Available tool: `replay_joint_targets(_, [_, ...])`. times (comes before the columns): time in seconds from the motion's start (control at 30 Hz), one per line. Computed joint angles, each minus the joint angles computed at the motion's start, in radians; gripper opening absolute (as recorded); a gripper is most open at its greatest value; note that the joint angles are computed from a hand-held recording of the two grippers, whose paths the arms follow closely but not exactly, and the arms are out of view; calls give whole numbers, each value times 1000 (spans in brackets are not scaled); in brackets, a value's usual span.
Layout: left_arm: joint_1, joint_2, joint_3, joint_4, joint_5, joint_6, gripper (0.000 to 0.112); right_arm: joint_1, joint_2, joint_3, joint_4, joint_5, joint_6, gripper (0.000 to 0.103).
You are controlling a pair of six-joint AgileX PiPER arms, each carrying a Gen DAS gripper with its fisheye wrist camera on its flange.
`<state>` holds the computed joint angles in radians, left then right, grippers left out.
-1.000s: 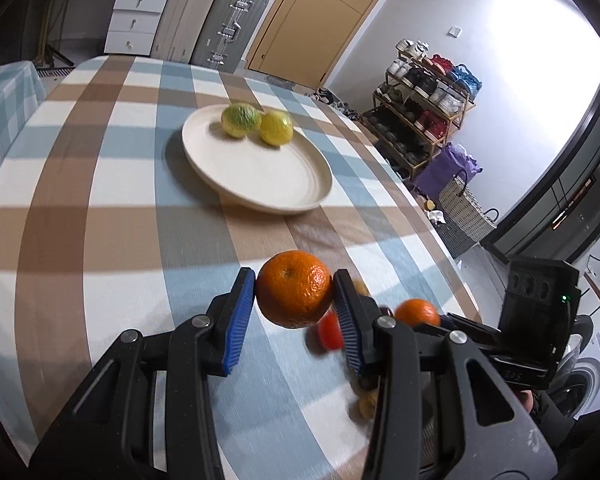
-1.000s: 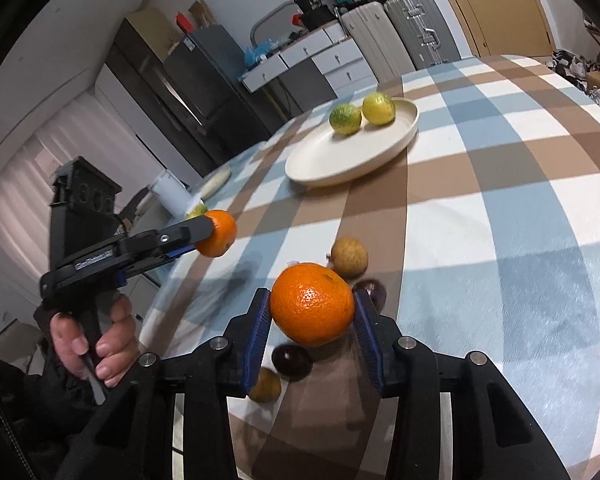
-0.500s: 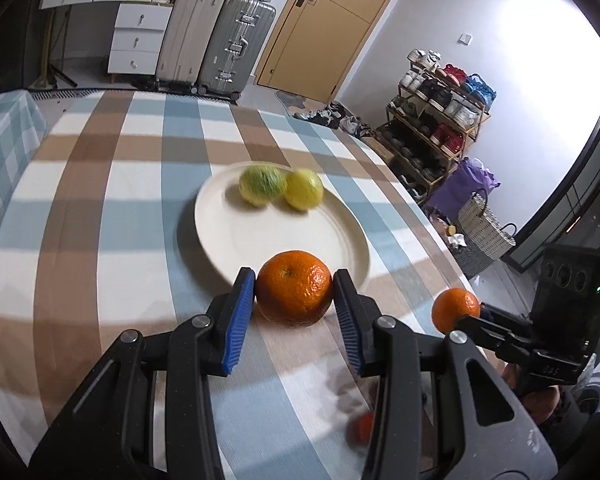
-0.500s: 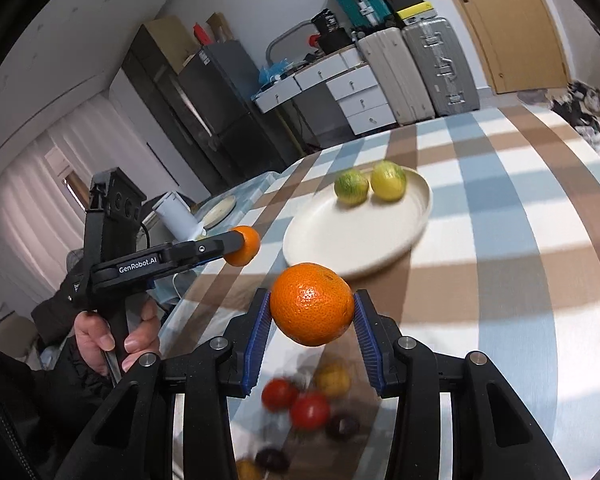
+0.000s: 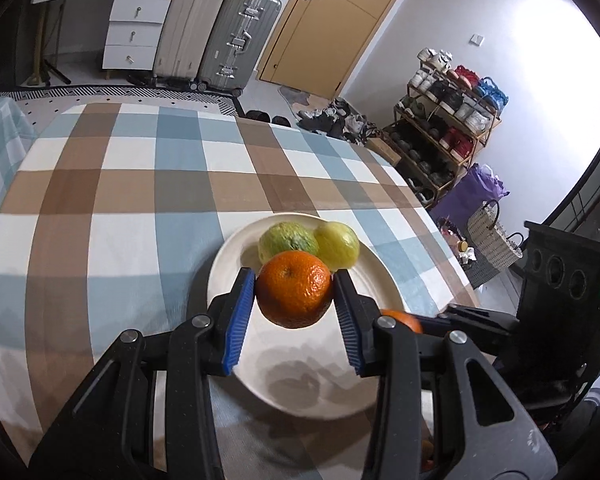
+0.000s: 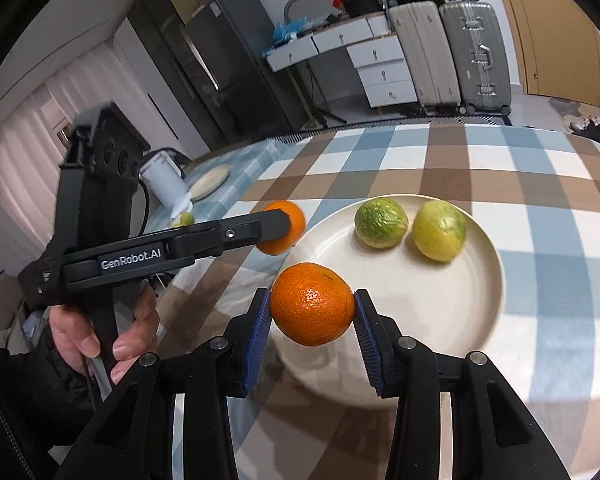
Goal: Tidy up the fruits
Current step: 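Carry both oranges onto the white plate beside the citrus and open both grippers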
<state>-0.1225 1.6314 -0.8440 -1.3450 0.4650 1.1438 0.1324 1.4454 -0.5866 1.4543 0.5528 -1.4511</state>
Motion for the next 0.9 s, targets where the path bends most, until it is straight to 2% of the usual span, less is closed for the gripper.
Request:
replay_joint_targets(0.17, [25, 121, -111, 54, 58, -65, 37, 62, 149, -126, -63, -26, 84, 42])
replay_joint_targets(0.33, [32, 188, -167, 76, 82, -79, 37, 80, 257, -217, -108, -26, 153, 42])
replay_joint_targets(0.53, [30, 235, -205, 95, 99, -101, 37, 101, 323, -277, -143, -33, 187, 42])
replay_joint_targets(0.63, [42, 274, -232, 80, 139, -111, 37, 98, 346, -294, -140, -17, 189, 42])
replay_joint_targets(0.83, [37, 287, -240, 69, 132, -105, 37, 114, 371, -318, -155, -31, 209, 43])
replay_joint_targets(0.9, [34, 292, -253, 105, 141, -138, 38, 120, 378, -325, -157, -39, 211, 43])
